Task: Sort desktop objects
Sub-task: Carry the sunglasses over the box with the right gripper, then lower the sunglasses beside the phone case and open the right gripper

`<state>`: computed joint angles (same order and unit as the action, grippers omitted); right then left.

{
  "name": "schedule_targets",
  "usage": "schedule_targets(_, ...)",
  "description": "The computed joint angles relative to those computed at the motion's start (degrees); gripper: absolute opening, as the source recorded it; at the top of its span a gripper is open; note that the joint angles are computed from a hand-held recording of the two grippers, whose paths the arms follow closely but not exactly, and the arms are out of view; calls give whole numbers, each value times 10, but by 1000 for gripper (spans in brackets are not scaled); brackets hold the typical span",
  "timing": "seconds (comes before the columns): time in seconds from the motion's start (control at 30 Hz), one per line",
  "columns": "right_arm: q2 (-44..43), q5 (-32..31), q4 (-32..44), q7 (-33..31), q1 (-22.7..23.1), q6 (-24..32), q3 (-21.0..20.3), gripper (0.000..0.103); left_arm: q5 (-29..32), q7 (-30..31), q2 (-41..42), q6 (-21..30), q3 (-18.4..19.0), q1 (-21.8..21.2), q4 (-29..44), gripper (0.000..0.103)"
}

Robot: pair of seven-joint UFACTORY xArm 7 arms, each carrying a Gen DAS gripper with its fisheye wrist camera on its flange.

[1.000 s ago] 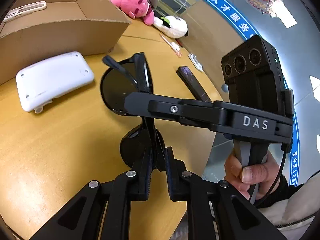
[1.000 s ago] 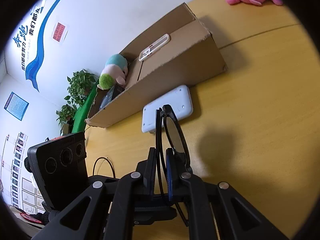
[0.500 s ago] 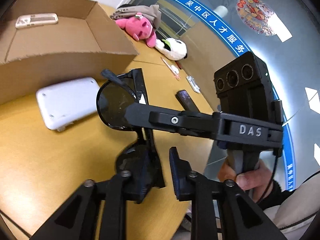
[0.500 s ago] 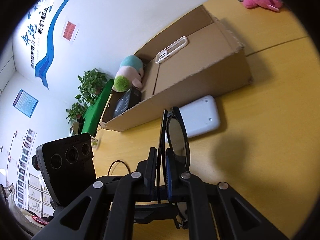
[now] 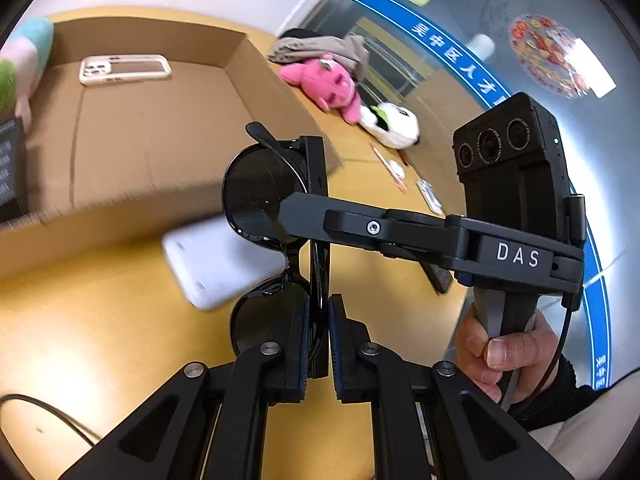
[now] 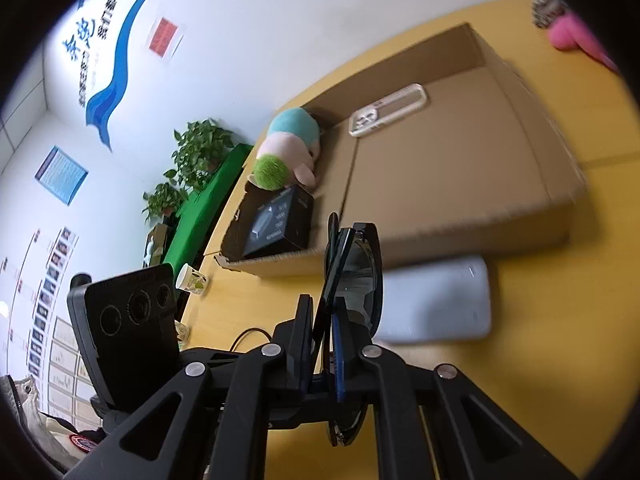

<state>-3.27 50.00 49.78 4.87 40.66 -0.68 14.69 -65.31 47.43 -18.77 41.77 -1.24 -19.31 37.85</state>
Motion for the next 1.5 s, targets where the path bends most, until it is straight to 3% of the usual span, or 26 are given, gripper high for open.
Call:
schedule_targets(0.2, 56, 56, 101, -125, -47, 63, 2, 9, 54, -35, 56, 6, 8, 30, 80, 8)
schedule_targets(0.47, 176, 10, 271, -166, -143, 166, 31, 9, 117, -108, 185, 36, -3, 86, 240, 8)
schedule_targets(0.83, 327, -123, 478, -100, -221, 287, 29, 11, 212, -250, 413, 91, -64, 137, 523, 8)
schedule_targets(1.03, 426, -214, 623, -30, -235, 394, -6, 11, 286, -365, 571, 141, -94, 130, 725, 8)
schedule_targets(1.13, 476, -248, 690, 7, -240, 434, -19, 11, 325, -431, 672, 189, -103, 120, 864, 7)
schedule_targets(1.3, 553, -311, 801, 58, -232, 499, -43, 9, 371, -493, 781, 243, -116, 105, 1019, 7)
schedule_targets(1.37, 576, -339, 845, 74, -220, 524, -54, 9, 380, -501, 804, 257, -123, 102, 1050, 8)
schedule_targets(1.5, 595, -385, 880, 93, -204, 543, -72, 10, 371, -493, 784, 233, -133, 114, 1001, 8)
